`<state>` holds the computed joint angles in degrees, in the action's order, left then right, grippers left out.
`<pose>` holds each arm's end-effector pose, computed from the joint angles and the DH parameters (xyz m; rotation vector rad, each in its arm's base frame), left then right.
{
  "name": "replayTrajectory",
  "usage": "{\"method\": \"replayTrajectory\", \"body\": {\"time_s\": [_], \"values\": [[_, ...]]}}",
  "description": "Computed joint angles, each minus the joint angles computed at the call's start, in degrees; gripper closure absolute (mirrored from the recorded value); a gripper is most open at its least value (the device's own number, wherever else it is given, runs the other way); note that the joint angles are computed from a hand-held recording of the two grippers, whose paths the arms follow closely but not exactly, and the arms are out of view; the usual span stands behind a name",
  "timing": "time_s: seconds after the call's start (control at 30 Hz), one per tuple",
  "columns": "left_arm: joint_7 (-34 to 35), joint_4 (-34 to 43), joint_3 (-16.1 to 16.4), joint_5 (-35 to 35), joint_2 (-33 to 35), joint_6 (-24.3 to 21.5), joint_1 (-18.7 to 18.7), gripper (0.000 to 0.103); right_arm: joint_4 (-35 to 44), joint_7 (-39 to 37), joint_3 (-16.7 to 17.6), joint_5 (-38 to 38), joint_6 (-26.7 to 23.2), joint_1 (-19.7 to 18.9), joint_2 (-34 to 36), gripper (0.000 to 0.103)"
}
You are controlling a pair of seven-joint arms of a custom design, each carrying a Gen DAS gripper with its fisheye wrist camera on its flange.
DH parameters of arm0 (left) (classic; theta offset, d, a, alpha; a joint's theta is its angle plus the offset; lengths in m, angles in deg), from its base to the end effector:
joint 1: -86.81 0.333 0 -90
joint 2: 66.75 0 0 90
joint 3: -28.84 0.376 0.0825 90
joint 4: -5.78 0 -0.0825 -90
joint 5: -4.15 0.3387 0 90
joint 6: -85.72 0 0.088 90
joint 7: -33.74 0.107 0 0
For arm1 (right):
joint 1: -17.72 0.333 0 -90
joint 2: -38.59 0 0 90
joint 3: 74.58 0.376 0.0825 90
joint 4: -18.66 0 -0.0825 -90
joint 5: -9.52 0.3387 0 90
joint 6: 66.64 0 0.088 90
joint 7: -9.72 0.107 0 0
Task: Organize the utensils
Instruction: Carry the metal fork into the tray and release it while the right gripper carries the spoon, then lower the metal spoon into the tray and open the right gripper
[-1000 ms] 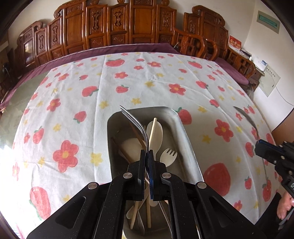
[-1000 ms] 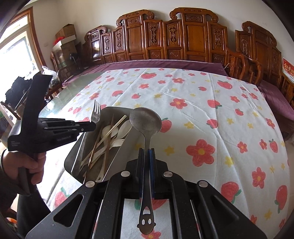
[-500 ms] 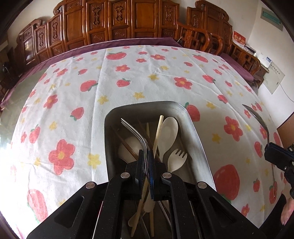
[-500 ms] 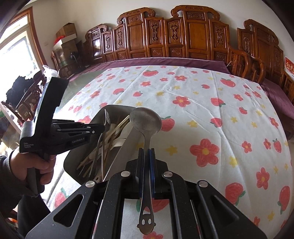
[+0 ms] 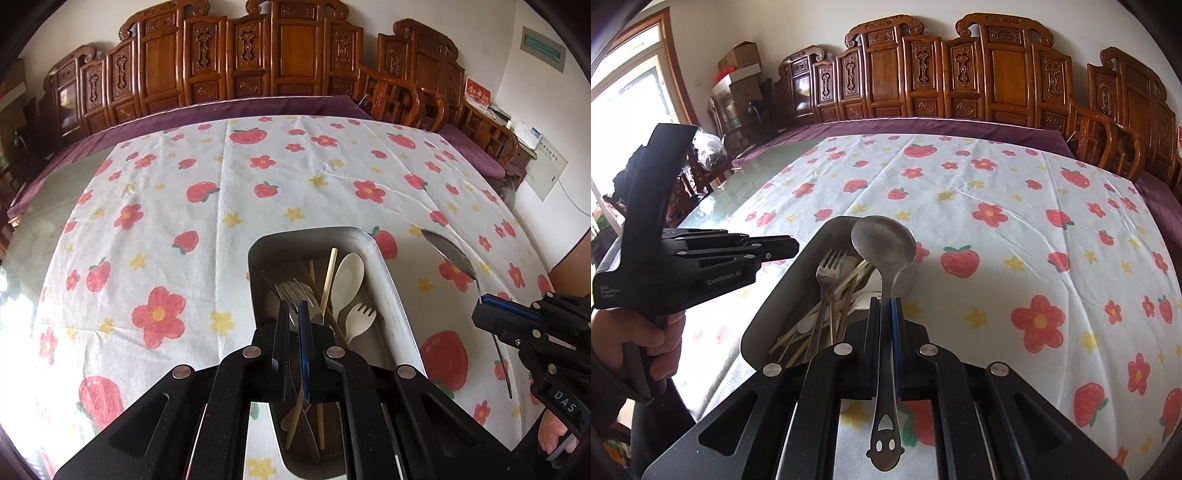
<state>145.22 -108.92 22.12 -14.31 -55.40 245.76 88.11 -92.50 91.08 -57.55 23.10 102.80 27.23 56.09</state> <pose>0.6076 -0.0374 0.5118 -1.7262 2.0901 -0.7365 0.5905 0.2514 0.5007 -1.9887 1.3903 -0.3220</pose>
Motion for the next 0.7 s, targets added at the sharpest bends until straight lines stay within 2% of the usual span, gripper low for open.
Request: {"method": "replayTrajectory", "body": {"time_s": [0.47,0.57,0.7], "values": [[4.4,-4.6,0.8,-5.3,-6.1,1.6,2.3,0.100,5.8,3.3,-0.1,-1.9,-2.7,3.0,4.5,0.096],[5.9,-5.4,1.0,-7.1,-7.0,1.7,2.7,0.100,7.3,4.9,-0.9,-2.9,-3.7,3.8,5.7,0.096],[6.7,-6.2,1.5,-8.4,-7.8,1.6,3.0,0.100,11.1,9.3,-3.9,-6.4,-6.2,6.5,8.2,0.096]]}}
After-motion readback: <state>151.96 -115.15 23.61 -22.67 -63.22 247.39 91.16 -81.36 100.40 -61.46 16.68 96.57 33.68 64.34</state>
